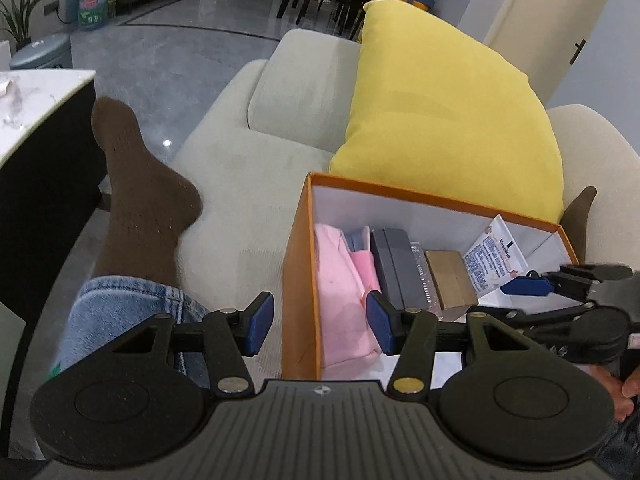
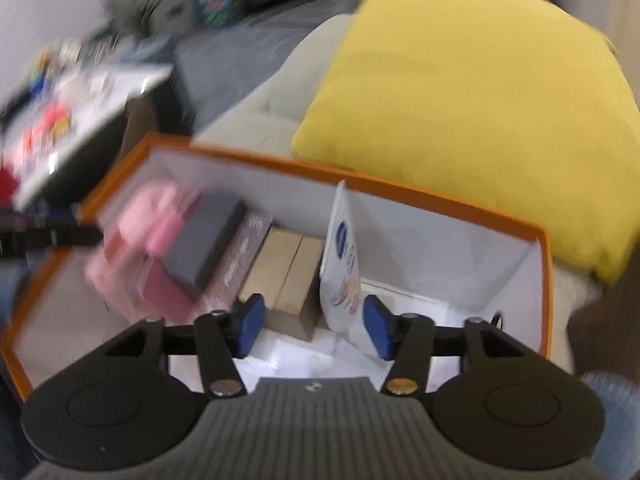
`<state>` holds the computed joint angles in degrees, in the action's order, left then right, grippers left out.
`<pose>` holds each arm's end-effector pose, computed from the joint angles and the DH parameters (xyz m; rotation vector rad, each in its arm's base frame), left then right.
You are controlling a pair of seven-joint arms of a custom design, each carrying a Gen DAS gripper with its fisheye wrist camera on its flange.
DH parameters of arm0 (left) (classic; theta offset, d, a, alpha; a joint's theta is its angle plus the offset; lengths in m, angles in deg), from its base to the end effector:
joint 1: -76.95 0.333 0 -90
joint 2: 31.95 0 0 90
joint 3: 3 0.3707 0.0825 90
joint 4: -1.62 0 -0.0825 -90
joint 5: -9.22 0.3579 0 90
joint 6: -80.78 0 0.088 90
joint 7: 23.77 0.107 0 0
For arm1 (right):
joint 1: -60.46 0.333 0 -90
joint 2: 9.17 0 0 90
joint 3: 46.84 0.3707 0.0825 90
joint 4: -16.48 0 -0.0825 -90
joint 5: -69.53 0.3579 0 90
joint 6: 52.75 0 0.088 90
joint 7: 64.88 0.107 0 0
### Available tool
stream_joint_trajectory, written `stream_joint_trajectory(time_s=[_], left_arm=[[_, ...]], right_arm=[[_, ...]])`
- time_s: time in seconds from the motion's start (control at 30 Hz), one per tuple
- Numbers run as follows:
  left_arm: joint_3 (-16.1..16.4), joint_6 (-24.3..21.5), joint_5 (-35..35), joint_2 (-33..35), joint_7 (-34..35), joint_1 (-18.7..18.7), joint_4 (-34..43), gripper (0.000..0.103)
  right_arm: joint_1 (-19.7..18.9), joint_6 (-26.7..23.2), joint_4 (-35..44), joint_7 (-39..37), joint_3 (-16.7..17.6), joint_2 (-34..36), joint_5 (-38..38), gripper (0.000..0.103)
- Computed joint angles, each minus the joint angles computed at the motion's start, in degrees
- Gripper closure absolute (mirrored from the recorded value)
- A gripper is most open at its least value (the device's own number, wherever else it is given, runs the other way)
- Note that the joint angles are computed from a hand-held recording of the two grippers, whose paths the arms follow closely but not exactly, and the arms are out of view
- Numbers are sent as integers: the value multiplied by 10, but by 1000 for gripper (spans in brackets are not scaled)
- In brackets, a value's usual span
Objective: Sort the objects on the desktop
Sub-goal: 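Release the cardboard box and Vaseline tube beside the photo card box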
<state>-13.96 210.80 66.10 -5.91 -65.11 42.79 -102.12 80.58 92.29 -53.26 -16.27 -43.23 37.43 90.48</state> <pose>0.4916 -0.4414 0.3693 -2.4387 0.8929 -0.6502 0.7518 0.3059 0.3912 -2.4165 0.9010 -0.2784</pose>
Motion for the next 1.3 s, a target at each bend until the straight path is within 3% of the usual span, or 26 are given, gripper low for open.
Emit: stream_joint_trajectory(time_s=[0.17, 0.23, 0.3, 0.5, 0.7, 0.83, 0.97, 1.07, 1.13, 1.23, 1.3], left_arm=[[14, 79, 66, -13, -81, 6, -44, 61], [11, 77, 71, -13, -78, 8, -44, 61], [10, 76, 73, -12, -72, 9, -42, 63], [8, 62, 65, -3, -31, 13, -26, 64], [10, 67, 71, -8, -56, 11, -37, 64], [7, 48, 61, -8, -42, 7, -28, 64], [-4, -3, 35, -16, -15, -6, -16, 64], [-16, -38, 16, -21, 10, -18, -6, 53], [-23, -50, -3, -17, 30, -21, 5, 53], [-28, -70, -26, -5, 54, -29, 24, 53], [-29, -75, -43, 4, 70, -31, 35, 53]], right_arm=[[41, 6, 20, -46, -43, 22, -93, 43], [40, 0, 30, -52, -39, 29, -97, 51], [35, 5, 32, -53, -31, 32, -88, 53], [24, 15, 38, -48, -19, 39, -59, 53], [18, -14, 55, -28, -18, 41, -48, 51], [16, 26, -19, -25, -17, -9, -38, 46], [19, 86, -115, -2, -33, -74, -32, 45], [9, 151, -203, 17, -39, -132, -10, 45], [13, 185, -251, 51, -59, -162, -8, 45], [38, 205, -287, 125, -110, -179, -32, 43], [19, 199, -298, 143, -98, -184, -25, 44]])
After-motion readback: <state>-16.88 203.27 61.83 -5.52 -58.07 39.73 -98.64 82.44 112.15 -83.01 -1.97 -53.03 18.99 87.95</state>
